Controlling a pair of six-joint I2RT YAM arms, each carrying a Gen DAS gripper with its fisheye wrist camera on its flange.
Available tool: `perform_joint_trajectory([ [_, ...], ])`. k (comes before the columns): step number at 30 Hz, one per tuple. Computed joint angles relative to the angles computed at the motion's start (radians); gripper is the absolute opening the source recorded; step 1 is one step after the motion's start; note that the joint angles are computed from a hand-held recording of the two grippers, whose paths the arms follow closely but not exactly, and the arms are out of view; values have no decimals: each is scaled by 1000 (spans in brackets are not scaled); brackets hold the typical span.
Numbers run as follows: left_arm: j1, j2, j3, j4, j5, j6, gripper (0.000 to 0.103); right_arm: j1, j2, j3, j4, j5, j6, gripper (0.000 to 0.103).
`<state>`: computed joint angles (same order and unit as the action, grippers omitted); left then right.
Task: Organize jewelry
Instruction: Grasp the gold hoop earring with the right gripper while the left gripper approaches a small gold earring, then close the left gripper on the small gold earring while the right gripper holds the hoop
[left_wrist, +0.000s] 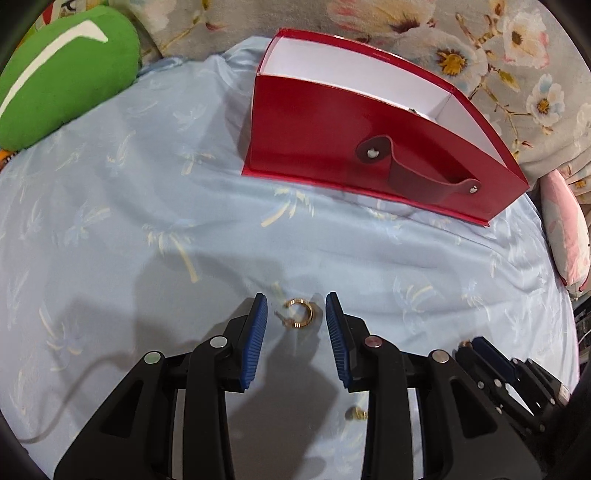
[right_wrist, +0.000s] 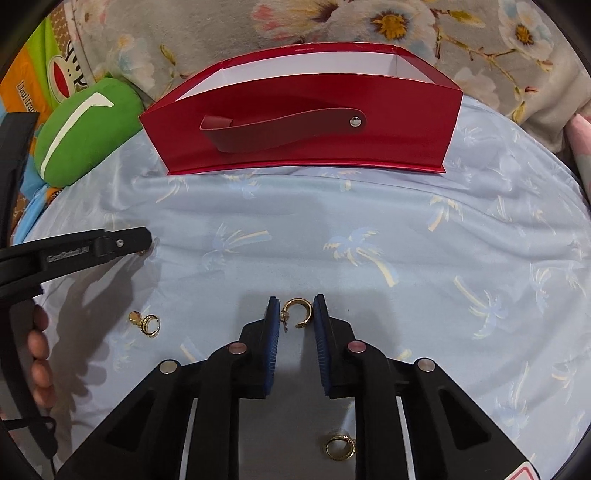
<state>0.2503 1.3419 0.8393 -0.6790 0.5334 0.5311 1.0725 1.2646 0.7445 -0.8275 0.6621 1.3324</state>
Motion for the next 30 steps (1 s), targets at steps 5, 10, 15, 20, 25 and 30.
perform_joint_trajectory([
  [5,-13,-7,-12,11,-6,11,12,30,-7,-1,-16,12,48,17],
  [10,21,-47,-29,-40,31,61,5,74,-27,5,-65,33,113,17],
  [15,91,-103,-22,-161,92,153,0,141,-55,13,-143,58,210,17],
  [20,136,-130,-24,-242,115,227,0,197,-61,21,-199,74,292,17],
  [25,184,-138,-12,-315,147,287,0,250,-63,39,-260,90,364,17],
  [30,273,-132,61,-456,202,389,0,323,-56,94,-377,129,464,17],
])
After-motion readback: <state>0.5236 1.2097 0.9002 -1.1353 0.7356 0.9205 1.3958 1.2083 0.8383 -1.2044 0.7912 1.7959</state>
